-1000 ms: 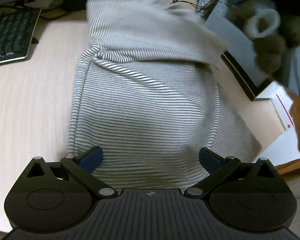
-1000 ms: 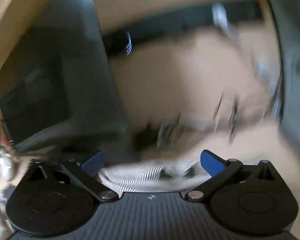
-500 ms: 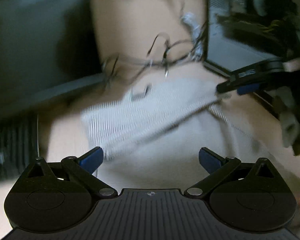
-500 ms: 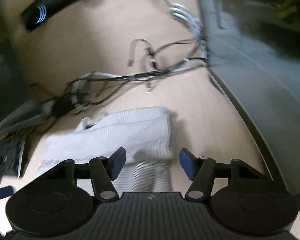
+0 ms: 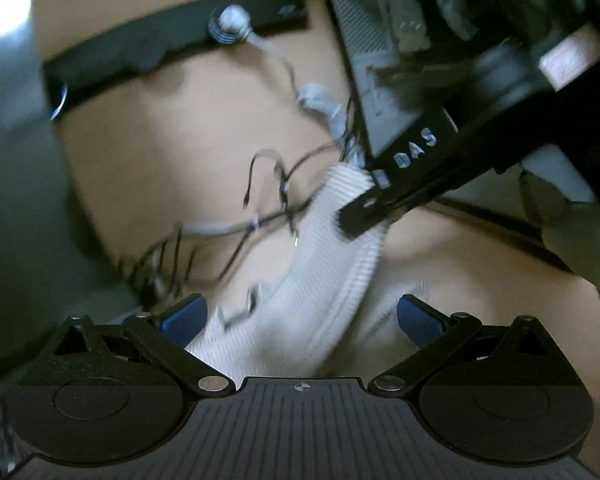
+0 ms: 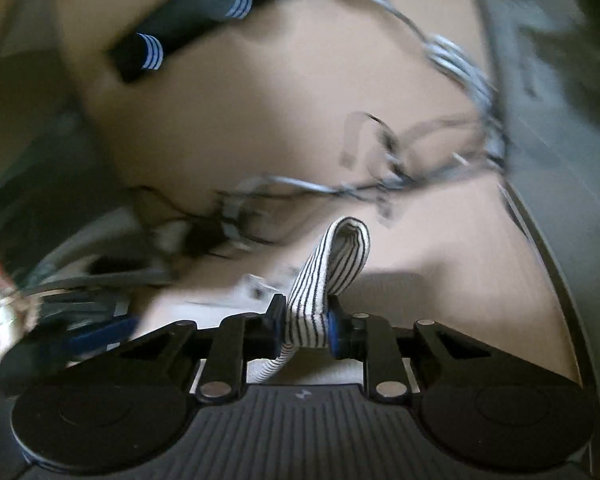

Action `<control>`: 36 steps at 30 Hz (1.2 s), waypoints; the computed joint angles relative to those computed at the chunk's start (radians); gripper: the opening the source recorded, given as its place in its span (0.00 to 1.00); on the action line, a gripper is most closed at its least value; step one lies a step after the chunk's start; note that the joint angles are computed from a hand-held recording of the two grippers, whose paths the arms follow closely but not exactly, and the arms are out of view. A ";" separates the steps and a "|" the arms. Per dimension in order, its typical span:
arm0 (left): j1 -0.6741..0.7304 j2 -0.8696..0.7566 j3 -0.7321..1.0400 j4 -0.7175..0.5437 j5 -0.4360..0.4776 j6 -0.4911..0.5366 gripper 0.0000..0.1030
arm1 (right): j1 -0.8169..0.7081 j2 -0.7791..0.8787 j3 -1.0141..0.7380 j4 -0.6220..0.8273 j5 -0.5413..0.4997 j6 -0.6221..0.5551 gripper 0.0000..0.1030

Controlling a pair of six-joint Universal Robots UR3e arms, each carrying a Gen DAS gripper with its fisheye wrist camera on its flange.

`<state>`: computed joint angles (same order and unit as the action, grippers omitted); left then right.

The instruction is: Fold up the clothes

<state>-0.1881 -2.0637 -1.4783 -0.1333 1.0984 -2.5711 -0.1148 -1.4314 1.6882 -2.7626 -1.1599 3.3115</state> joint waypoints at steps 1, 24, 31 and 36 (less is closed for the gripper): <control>-0.009 -0.018 0.026 -0.002 -0.004 0.007 0.98 | -0.001 -0.001 -0.017 0.016 0.022 -0.011 0.19; 0.170 0.219 -0.266 0.247 0.243 -0.301 0.09 | 0.360 -0.001 -0.243 0.056 -0.289 0.183 0.28; 0.409 0.271 -0.269 0.116 0.298 -0.399 0.09 | 0.414 0.045 -0.273 0.125 -0.440 0.254 0.28; 0.524 0.225 -0.131 -0.126 0.261 -0.517 0.25 | 0.461 0.170 -0.356 0.208 -0.486 0.225 0.28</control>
